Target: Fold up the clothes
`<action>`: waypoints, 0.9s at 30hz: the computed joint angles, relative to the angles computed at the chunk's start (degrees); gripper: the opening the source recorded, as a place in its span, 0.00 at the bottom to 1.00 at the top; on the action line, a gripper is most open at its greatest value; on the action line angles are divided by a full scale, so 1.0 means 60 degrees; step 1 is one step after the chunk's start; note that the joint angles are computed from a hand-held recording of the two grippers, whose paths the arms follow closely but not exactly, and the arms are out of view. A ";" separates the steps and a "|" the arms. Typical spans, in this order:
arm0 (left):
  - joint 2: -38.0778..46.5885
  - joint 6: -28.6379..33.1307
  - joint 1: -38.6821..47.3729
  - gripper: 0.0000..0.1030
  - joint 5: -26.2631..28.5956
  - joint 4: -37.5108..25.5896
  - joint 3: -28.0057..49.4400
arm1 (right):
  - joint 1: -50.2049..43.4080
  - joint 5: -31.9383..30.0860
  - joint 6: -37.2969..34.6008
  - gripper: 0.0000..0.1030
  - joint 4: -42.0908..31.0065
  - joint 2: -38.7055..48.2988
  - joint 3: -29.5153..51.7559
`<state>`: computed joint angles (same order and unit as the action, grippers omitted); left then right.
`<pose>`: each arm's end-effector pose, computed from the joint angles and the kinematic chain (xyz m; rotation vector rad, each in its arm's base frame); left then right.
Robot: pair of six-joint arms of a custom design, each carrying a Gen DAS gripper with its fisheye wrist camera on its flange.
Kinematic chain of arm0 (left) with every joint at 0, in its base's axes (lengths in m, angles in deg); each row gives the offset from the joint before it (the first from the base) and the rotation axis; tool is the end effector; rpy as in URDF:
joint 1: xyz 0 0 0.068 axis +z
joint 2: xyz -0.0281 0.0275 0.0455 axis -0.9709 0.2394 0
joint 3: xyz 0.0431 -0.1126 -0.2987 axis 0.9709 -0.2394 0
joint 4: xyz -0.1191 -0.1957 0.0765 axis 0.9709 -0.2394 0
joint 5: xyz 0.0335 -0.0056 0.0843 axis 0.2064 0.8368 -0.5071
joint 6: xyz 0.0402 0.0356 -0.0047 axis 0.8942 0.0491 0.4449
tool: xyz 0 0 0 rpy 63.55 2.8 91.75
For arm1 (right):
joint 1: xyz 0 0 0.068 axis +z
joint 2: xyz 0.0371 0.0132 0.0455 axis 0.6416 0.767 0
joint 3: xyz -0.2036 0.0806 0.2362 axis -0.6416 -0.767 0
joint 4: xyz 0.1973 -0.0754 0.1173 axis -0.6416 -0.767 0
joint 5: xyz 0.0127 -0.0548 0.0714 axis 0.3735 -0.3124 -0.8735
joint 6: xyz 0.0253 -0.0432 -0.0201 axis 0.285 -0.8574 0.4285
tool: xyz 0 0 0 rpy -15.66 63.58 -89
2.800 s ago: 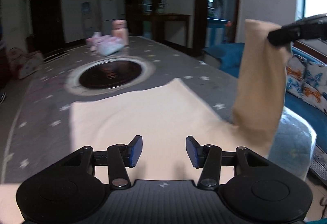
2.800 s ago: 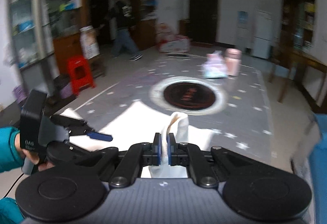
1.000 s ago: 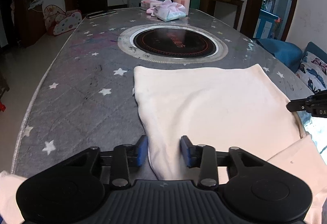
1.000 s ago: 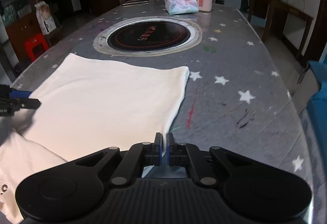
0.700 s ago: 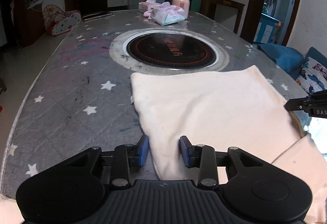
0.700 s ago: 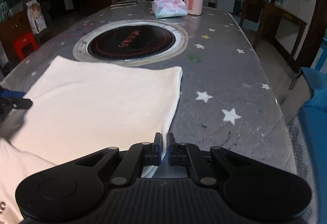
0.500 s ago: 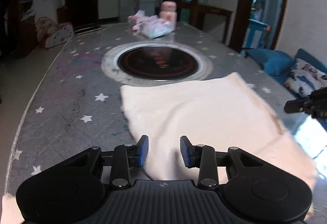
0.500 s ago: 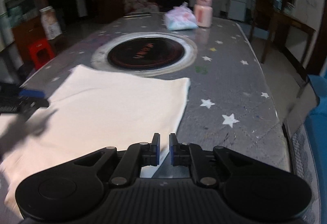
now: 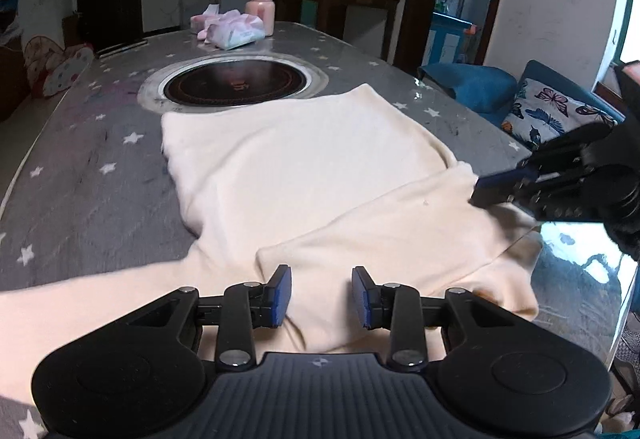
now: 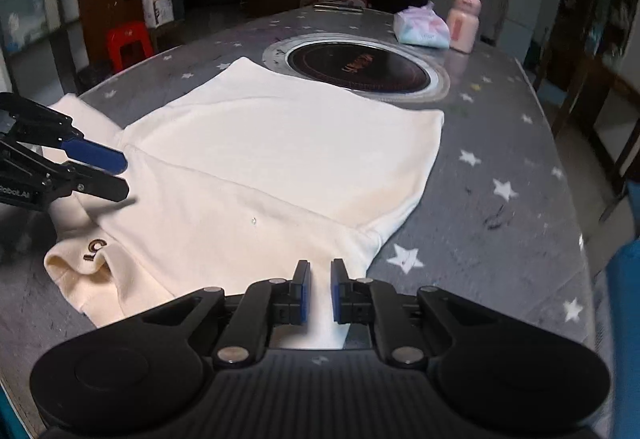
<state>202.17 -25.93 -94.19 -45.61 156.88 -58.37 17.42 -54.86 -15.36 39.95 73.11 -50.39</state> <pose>0.2473 -0.0892 0.0490 0.5900 2.2711 -0.3808 0.2230 -0.0751 0.0637 -0.4961 2.3361 0.1010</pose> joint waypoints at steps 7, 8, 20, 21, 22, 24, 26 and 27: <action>0.0012 0.0062 0.0028 0.35 -0.0033 0.0153 -0.0139 | 0.0938 -0.0157 0.0378 0.09 0.0495 0.0050 -0.0139; 0.0030 0.0052 0.0043 0.35 -0.0025 0.0203 -0.0174 | 0.1094 -0.0077 0.0466 0.09 0.0681 0.0215 -0.0121; 0.0221 0.0104 0.0083 0.35 -0.0007 0.0639 -0.0372 | 0.1686 0.0318 0.1193 0.01 0.2490 0.1530 -0.0178; 0.0191 0.0072 0.0099 0.35 0.0010 0.0593 -0.0362 | 0.1669 0.0292 0.1156 0.00 0.2755 0.1564 -0.0306; 0.0145 0.0035 0.0111 0.35 0.0011 0.0530 -0.0348 | 0.1651 0.0261 0.1114 0.00 0.3040 0.1600 -0.0444; 0.0026 -0.0067 0.0224 0.35 0.0096 0.0482 -0.0396 | 0.1213 -0.0239 0.1236 0.00 0.2962 0.1195 -0.0656; -0.0103 -0.0144 0.0387 0.36 0.0228 0.0477 -0.0475 | 0.0789 -0.0677 0.1324 0.00 0.2733 0.0733 -0.0828; -0.0174 -0.0167 0.0489 0.36 0.0291 0.0509 -0.0537 | 0.0533 -0.0985 0.1125 0.00 0.1899 0.0215 -0.0787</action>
<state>201.13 -26.93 -91.26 -43.86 159.94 -61.59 20.61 -60.77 -8.61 51.34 74.39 -55.12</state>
